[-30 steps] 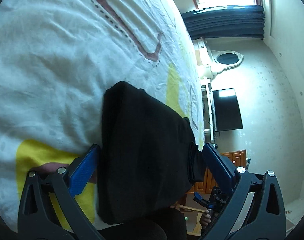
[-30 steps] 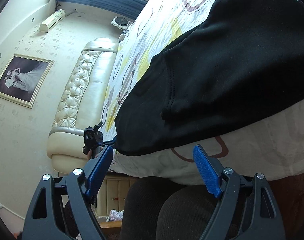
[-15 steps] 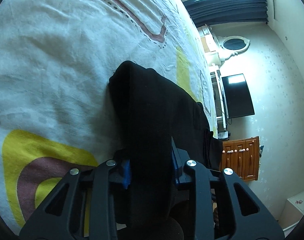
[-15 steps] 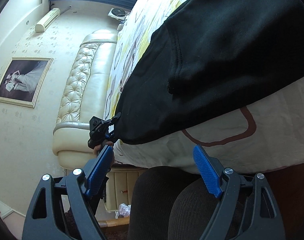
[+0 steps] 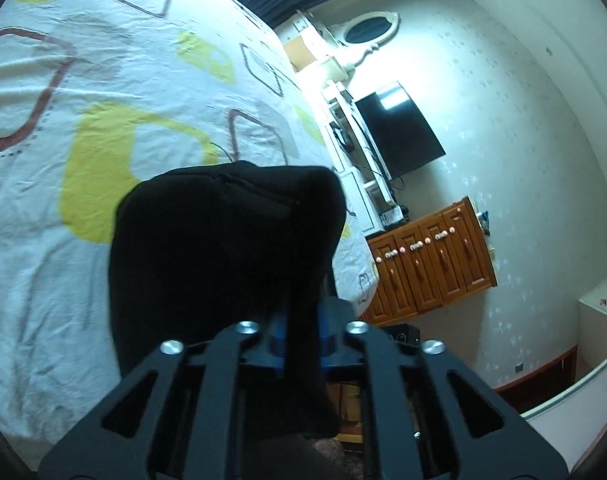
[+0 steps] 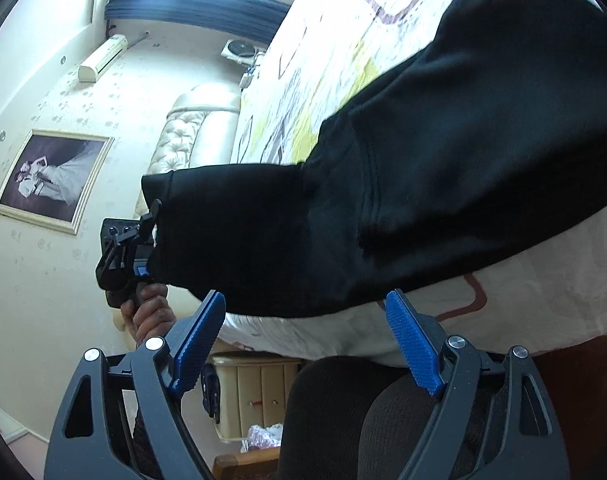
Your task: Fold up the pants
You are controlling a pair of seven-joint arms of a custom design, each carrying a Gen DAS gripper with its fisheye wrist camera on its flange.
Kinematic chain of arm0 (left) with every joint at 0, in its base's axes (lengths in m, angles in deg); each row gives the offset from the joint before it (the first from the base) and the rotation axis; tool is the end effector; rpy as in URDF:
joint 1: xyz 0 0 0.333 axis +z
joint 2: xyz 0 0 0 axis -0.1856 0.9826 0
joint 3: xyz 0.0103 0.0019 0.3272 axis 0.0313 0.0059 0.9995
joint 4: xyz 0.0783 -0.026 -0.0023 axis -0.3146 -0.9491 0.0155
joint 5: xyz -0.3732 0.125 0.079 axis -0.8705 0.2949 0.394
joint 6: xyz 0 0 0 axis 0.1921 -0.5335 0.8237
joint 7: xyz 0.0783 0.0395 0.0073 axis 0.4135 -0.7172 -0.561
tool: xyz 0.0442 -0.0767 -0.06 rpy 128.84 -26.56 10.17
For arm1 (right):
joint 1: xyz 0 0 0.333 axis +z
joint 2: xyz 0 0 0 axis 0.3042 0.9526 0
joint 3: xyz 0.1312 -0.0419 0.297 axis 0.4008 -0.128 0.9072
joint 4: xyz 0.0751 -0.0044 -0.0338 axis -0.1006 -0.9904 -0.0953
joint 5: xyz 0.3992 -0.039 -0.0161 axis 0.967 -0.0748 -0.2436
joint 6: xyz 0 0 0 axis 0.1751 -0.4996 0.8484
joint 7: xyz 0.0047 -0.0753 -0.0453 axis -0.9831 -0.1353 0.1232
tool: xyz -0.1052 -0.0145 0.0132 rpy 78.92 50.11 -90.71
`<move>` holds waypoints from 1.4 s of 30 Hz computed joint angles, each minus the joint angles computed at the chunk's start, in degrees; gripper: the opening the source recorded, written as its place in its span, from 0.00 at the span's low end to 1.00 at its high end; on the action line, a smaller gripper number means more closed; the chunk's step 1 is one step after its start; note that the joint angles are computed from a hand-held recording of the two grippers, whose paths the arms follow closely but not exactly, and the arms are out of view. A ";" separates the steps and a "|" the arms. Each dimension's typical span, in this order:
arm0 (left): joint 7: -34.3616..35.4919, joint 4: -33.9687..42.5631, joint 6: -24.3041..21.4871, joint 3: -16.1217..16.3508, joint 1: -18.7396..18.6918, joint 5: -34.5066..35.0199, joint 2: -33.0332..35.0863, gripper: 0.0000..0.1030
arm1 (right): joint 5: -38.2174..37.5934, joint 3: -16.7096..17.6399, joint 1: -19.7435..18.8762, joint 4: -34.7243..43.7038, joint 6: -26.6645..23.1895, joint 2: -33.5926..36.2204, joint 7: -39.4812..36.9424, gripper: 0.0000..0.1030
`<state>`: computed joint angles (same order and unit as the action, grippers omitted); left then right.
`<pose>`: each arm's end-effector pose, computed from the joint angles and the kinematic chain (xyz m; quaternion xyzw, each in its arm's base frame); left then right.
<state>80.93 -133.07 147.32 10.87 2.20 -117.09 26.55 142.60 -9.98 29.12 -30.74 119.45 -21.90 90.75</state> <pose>0.7338 -0.0570 0.6167 0.5556 -0.6409 0.4865 0.2094 0.5929 0.1703 0.5154 -0.5206 0.6679 0.2514 0.4686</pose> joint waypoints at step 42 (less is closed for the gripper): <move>-11.14 -43.34 33.18 9.54 -6.82 16.16 -20.15 0.97 | -19.59 5.24 -2.04 19.03 -0.34 16.38 10.11 0.81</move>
<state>69.79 -176.41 180.50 20.41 -4.62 -100.93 6.40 123.01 -4.74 27.08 -11.71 119.11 -5.52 100.85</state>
